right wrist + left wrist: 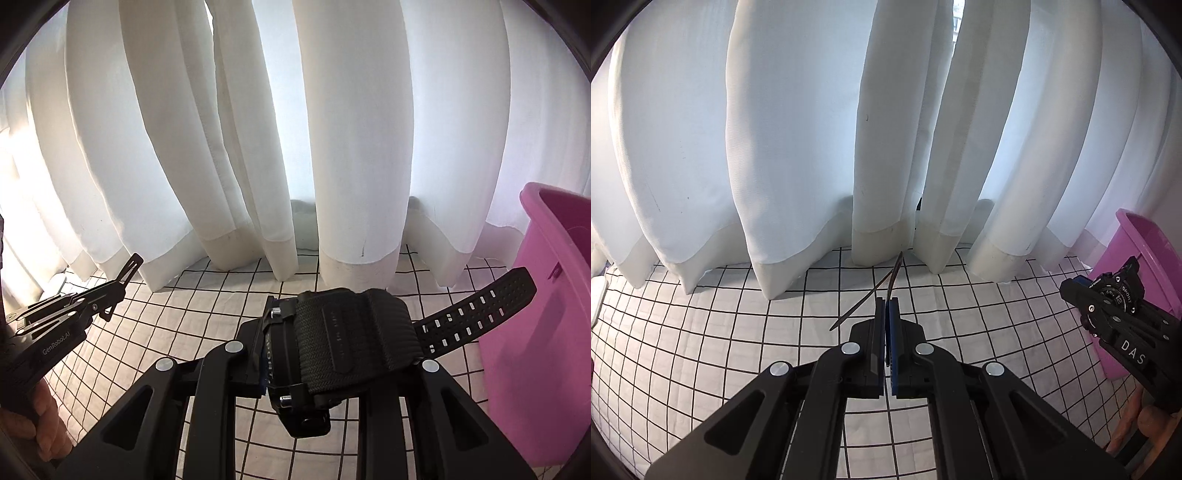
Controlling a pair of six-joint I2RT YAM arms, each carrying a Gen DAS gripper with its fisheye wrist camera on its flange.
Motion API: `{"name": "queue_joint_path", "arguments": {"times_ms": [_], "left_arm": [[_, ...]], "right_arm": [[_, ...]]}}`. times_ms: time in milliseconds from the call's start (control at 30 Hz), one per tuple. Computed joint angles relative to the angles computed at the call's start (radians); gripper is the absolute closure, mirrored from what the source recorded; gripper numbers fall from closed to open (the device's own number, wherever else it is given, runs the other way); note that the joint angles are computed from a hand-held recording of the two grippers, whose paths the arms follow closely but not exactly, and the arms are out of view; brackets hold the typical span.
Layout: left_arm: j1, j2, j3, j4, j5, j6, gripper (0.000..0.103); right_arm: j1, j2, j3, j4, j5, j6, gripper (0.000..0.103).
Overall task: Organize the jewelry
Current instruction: 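Lift the hair pin and black watch and carry them over the pink basin, then open both grippers to drop the hair pin and watch into the basin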
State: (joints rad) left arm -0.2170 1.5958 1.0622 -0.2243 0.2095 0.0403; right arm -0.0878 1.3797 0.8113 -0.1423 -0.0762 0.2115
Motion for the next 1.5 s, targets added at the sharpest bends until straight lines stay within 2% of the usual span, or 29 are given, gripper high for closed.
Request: {"name": "queue_joint_path", "arguments": {"times_ms": [233, 400, 567, 700, 900, 1100, 1200, 1333, 1500], "left_arm": [[-0.014, -0.129, 0.039, -0.115, 0.053, 0.028, 0.101], [-0.087, -0.191, 0.078, -0.172, 0.064, 0.017, 0.101], [-0.231, -0.214, 0.126, -0.186, 0.02, -0.039, 0.101], [-0.391, -0.201, 0.165, -0.171, -0.062, -0.112, 0.101], [-0.655, -0.08, 0.317, -0.201, -0.237, -0.234, 0.101], [-0.843, 0.151, 0.601, -0.304, -0.383, -0.342, 0.101], [-0.899, 0.269, 0.75, -0.375, -0.423, -0.387, 0.101], [-0.954, 0.443, 0.996, -0.521, -0.457, -0.454, 0.101], [-0.964, 0.639, 1.281, -0.727, -0.447, -0.534, 0.101]], "right_arm": [[0.014, -0.202, 0.041, -0.171, 0.049, -0.004, 0.081], [-0.074, -0.333, 0.065, -0.288, 0.03, -0.043, 0.081], [-0.289, -0.41, 0.08, -0.36, -0.079, -0.135, 0.081], [-0.552, -0.414, 0.092, -0.399, -0.25, -0.263, 0.081], [-0.945, -0.247, 0.189, -0.471, -0.512, -0.525, 0.081], [-1.161, 0.045, 0.384, -0.534, -0.649, -0.728, 0.081], [-1.199, 0.183, 0.486, -0.567, -0.665, -0.793, 0.081], [-1.211, 0.338, 0.614, -0.621, -0.657, -0.86, 0.081], [-1.181, 0.494, 0.754, -0.68, -0.62, -0.891, 0.081]]}}
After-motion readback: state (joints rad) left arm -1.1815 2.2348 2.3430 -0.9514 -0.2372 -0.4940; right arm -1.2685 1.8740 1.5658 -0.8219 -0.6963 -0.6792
